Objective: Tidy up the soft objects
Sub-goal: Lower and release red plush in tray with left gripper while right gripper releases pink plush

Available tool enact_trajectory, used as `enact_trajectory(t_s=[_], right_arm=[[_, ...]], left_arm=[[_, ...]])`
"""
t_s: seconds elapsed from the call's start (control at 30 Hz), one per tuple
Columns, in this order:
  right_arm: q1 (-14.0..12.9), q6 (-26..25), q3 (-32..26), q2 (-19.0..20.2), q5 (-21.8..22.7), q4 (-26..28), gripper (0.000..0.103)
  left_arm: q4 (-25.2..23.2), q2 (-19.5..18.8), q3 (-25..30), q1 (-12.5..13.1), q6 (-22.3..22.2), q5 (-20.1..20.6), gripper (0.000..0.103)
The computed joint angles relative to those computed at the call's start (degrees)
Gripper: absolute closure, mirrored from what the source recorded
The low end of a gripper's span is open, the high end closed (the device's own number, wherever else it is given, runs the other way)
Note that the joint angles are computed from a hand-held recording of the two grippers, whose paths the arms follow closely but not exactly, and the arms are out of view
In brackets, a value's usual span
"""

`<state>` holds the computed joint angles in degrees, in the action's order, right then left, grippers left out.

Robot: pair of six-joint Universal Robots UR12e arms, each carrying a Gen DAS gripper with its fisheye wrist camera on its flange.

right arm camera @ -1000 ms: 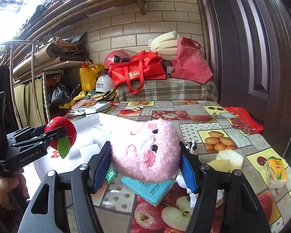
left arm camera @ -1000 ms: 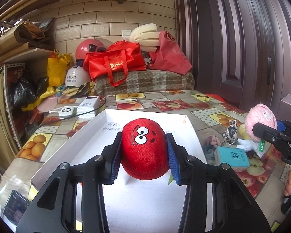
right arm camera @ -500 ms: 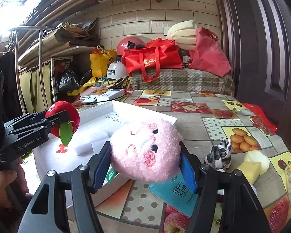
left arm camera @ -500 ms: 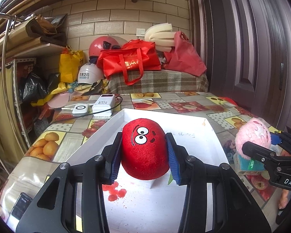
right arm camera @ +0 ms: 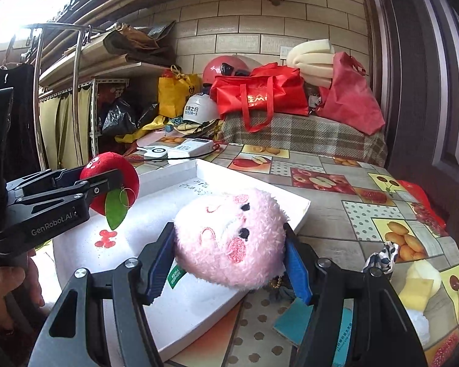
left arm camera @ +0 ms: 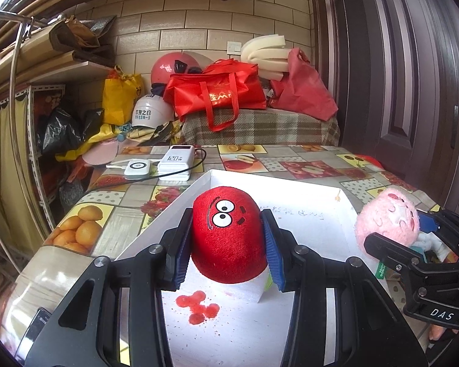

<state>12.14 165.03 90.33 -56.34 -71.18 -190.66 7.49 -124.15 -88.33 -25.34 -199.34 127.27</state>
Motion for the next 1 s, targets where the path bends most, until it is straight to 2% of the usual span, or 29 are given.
enact_trajectory(t_s=[0.27,0.5,0.6,0.73,0.83,0.93,0.97,1.0], right_arm=[[1.2,-2.2,-2.7,1.3,0.1,2.8,0.036],[1.4,0.4,-5.2,2.3,-1.5,7.2,0.036],[1.3,0.8,-5.1,2.2,-1.4,7.4,0.036],[1.6,-0.9,-4.8,2.1,-1.6,6.8,0.036],[1.9,-2.6,-4.8,2.1,-1.7,6.7,0.036],[2.0,-4.3,-4.9,2.1,-0.8,7.6,0.031],[2.1,-4.7,-4.9,2.1,-1.0,7.6,0.023],[2.1,-4.8,-4.8,2.1,-1.2,7.4,0.018]], left_arm=[[-3.2,0.5,0.0,0.6,-2.6,-0.6,0.06],[-4.5,0.5,0.2,1.2,-3.6,-1.0,0.06],[-4.8,0.6,0.2,1.4,-4.2,-1.1,0.06],[-5.3,0.9,-0.2,1.9,-6.2,-1.7,0.06],[-5.8,0.9,0.0,1.8,-5.9,-1.7,0.06],[-6.0,0.7,0.3,1.5,-5.3,-0.5,0.054],[-6.0,0.6,0.4,1.4,-5.3,0.4,0.044],[-5.7,0.5,0.4,1.2,-5.4,1.4,0.026]])
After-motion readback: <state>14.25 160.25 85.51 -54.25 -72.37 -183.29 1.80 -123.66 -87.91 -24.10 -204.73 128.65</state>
